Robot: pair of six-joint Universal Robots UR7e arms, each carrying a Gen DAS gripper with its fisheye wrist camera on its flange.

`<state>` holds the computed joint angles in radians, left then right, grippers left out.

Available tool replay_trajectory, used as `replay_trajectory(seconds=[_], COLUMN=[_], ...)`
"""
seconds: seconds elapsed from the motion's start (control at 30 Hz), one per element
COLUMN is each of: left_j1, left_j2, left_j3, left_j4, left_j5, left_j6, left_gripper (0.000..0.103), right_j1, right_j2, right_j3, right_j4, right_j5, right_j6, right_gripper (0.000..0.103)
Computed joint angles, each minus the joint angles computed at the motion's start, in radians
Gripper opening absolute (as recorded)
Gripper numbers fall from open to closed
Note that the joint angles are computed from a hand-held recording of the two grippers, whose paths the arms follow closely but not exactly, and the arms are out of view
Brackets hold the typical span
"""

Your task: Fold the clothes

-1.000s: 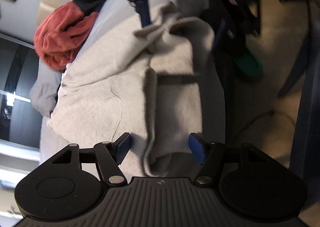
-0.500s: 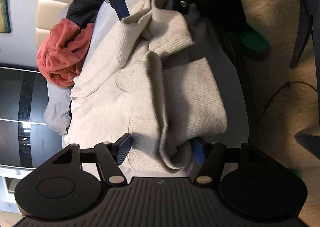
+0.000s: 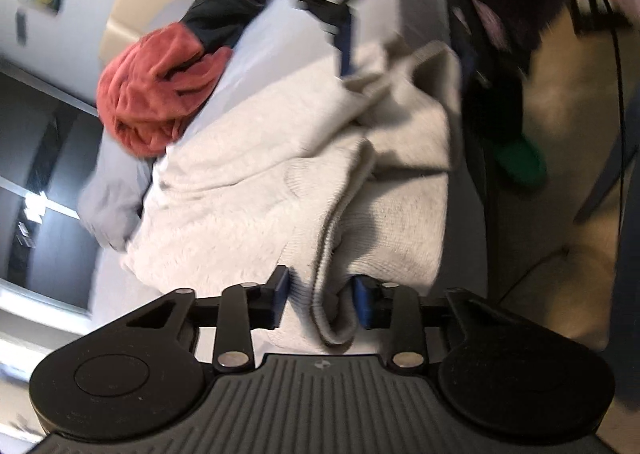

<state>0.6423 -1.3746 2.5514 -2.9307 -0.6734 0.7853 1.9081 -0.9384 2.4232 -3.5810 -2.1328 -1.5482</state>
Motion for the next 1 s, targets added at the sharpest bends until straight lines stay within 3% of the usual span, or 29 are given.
replay_trajectory(seconds=[0.23,0.43,0.87,0.97,1.0], left_j1=[0.083,0.163,0.247,0.246,0.247], left_j2=[-0.058,-0.052,-0.044,-0.043,-0.041], left_j3=[-0.21,-0.34,-0.397,-0.394,-0.396], left_j4=[0.3,0.386,0.352,0.349,0.348], left_j5=[-0.147,-0.257,-0.351,-0.348,-0.349], left_j6=[-0.317,-0.481,-0.576,-0.574,-0.573], left_gripper=[0.022,0.02,0.02,0.02,0.019], right_j1=[-0.001,0.002,-0.021,-0.027,-0.027], right_j2=[0.003,0.012,0.107,0.115,0.111], right_j3=[-0.012,-0.004,-0.008,-0.029,-0.03], right_j4=[-0.014,-0.069,-0.316,-0.295,-0.278], right_j5=[0.005,-0.011,0.049,0.05,0.048], right_j6=[0.017,0.062,-0.088,-0.091,-0.086], right_gripper=[0.084,0.084,0.084,0.075,0.063])
